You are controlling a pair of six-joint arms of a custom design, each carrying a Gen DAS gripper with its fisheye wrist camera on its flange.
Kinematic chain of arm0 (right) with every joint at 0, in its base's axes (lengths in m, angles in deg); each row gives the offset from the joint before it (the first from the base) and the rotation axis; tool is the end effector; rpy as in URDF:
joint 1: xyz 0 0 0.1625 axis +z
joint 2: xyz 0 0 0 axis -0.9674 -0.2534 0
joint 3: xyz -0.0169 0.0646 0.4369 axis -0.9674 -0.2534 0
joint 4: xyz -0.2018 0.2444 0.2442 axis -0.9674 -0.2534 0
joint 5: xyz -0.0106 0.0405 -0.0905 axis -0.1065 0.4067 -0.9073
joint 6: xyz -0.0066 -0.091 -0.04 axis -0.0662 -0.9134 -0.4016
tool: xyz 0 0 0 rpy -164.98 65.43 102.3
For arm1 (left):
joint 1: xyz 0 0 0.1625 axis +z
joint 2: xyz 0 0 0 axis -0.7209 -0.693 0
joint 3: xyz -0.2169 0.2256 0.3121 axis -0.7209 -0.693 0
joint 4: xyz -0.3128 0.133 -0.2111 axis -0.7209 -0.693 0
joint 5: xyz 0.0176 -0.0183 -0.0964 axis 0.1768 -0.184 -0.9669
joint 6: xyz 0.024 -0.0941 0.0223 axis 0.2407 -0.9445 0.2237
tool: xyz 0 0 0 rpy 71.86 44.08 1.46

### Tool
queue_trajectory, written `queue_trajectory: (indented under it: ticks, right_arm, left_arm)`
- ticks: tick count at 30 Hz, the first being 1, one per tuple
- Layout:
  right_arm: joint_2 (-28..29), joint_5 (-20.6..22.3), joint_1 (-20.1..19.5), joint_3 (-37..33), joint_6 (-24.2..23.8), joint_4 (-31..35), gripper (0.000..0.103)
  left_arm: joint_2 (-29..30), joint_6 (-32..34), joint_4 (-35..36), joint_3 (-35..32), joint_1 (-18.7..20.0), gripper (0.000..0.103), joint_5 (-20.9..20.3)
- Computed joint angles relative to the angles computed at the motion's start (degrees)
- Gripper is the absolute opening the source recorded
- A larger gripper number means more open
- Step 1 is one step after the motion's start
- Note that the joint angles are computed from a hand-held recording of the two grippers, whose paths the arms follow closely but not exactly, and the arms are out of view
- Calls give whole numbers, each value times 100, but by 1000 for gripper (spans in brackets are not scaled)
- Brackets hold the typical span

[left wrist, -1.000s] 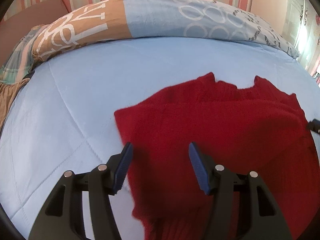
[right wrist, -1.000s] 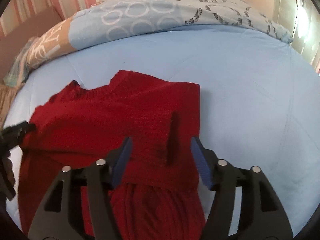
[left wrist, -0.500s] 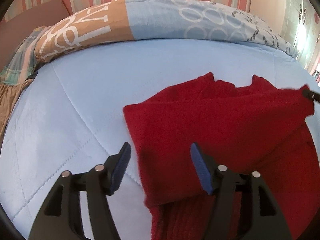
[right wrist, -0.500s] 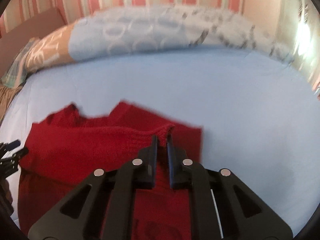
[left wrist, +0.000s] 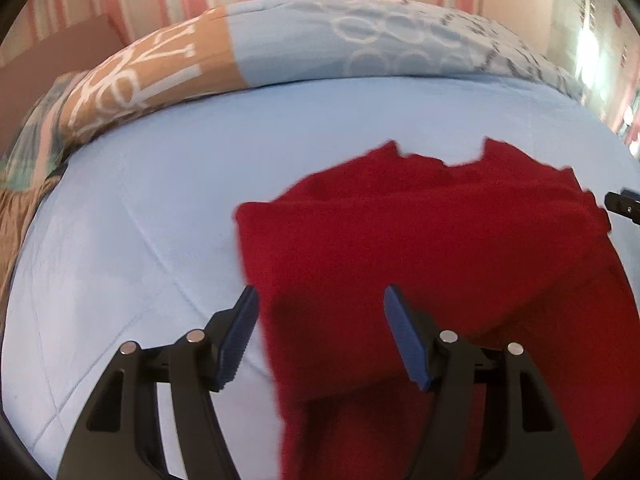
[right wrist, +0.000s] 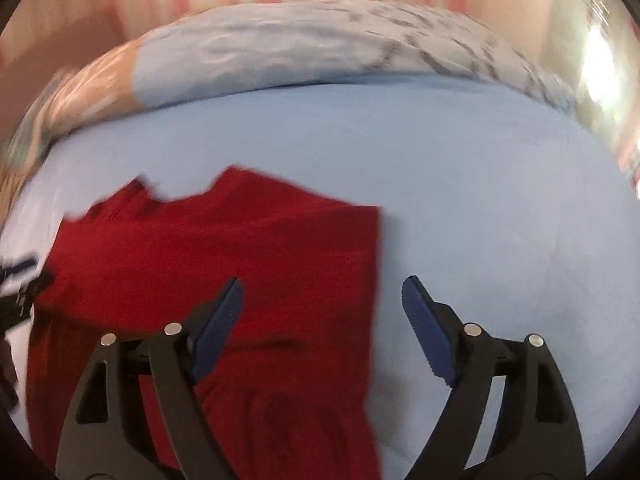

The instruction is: Fold small clothes

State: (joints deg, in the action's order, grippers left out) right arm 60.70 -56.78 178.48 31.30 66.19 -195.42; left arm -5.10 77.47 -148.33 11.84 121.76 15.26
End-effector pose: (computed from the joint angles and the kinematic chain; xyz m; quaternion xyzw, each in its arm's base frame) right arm 0.2440 -0.7374 0.0236 0.1685 -0.8798 0.2805 0.3447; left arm 0.0244 -0.7210 0.2572 0.1827 0.8687 -0.2595 0.3804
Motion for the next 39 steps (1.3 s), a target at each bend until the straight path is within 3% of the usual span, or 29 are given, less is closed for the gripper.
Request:
queue_trajectory:
  ticks: [2,3,5,8,11,18,22,24,25,28,34,39]
  right_arm:
    - [197,-41,70,-46,-427,-81,77]
    - [262,22,80,-110,-450,96,69]
    - [364,110,54,-217,-441,396,66]
    - [327,261,-88,-170,-75,591,67]
    - [78,585,-215,45,420,682,60]
    - [-289,1299,-387,449,972,735,59]
    - [-373,1017,-182,763,463,214,75]
    - [-388,844,-97,971,112,-168,79]
    - [-372,675,-46,1058,-26,-283,79]
    - [-294,260,31,1234,-224,-467,79]
    - [-379,-29,89,1781,-64,-883,80]
    - [-645,-89,154,2409,114,-1179,87]
  left_arm:
    - [134,46,-57,-17,-37,66,150]
    - [180,26,-65,-33,-39,66,176]
    - [266,-35,-89,-97,-7,66,182]
    - [307,-189,45,-183,89,68,99]
    - [279,-168,40,-176,130,68,-36]
    - [193,-302,123,-126,114,68,-77]
    - [45,-425,113,92,-16,68,103]
    - [-50,-531,153,238,-77,72,159]
    - [-99,-596,162,335,-109,83,200]
    - [-215,-798,96,630,-173,83,272]
    - [-500,-1258,72,1202,-298,83,240]
    - [-806,-1481,68,1731,-472,84,380]
